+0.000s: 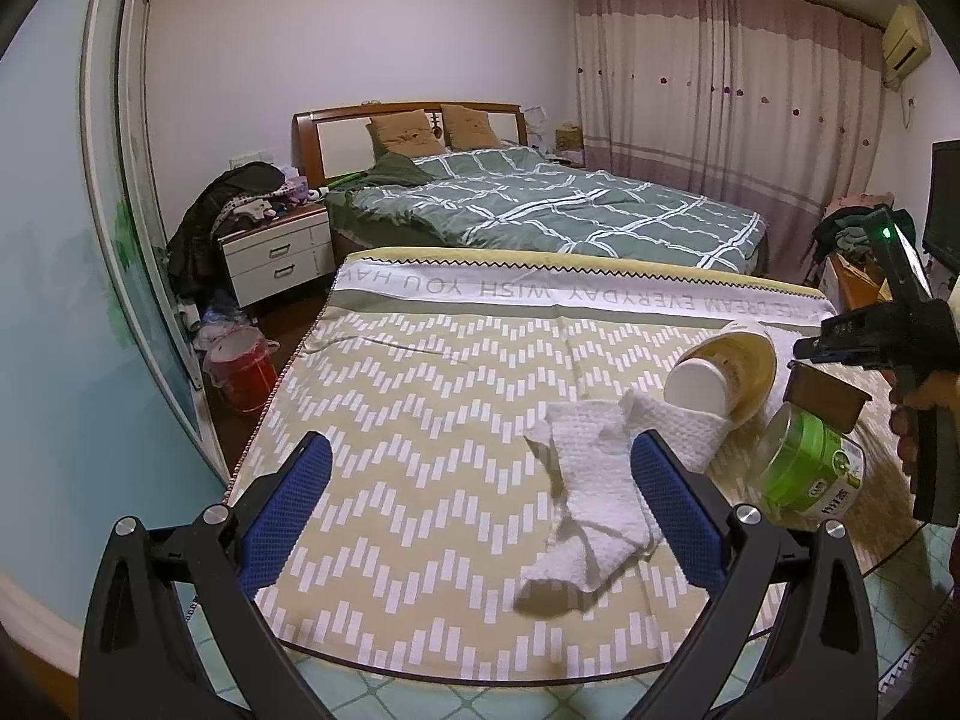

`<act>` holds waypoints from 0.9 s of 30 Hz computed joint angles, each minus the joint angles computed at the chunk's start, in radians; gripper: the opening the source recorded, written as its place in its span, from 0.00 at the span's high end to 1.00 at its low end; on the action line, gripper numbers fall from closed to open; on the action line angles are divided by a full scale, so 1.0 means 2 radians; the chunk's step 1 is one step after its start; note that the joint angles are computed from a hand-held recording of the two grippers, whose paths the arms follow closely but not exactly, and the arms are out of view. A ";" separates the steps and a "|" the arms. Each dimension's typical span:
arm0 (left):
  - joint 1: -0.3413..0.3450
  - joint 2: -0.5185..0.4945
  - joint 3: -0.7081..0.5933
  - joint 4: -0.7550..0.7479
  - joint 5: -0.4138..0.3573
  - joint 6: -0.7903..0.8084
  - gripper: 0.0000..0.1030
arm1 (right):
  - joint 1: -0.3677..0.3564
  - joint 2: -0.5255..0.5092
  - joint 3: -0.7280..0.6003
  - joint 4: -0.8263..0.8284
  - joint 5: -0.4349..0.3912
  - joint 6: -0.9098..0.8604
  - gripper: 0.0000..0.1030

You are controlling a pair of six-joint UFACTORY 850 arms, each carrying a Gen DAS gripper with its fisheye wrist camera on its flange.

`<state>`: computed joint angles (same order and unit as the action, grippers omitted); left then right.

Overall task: Collect trash
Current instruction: 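Grasp the white foam net sleeve with the right tool, then carry the foam net sleeve into the bin and open the right tool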

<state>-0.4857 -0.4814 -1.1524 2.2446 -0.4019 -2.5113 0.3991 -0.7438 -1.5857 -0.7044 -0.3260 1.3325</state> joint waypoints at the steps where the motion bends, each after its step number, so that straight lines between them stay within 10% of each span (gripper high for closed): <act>1: 0.000 0.000 0.000 -0.001 0.000 0.002 0.05 | 0.000 0.005 0.006 -0.019 0.004 0.019 0.88; 15: 0.001 0.000 -0.001 0.005 0.003 -0.003 0.05 | 0.022 0.122 0.130 -0.377 -0.053 0.365 0.89; 27: 0.002 0.003 0.003 0.029 0.002 -0.026 0.05 | 0.050 0.194 0.205 -0.481 -0.136 0.476 0.89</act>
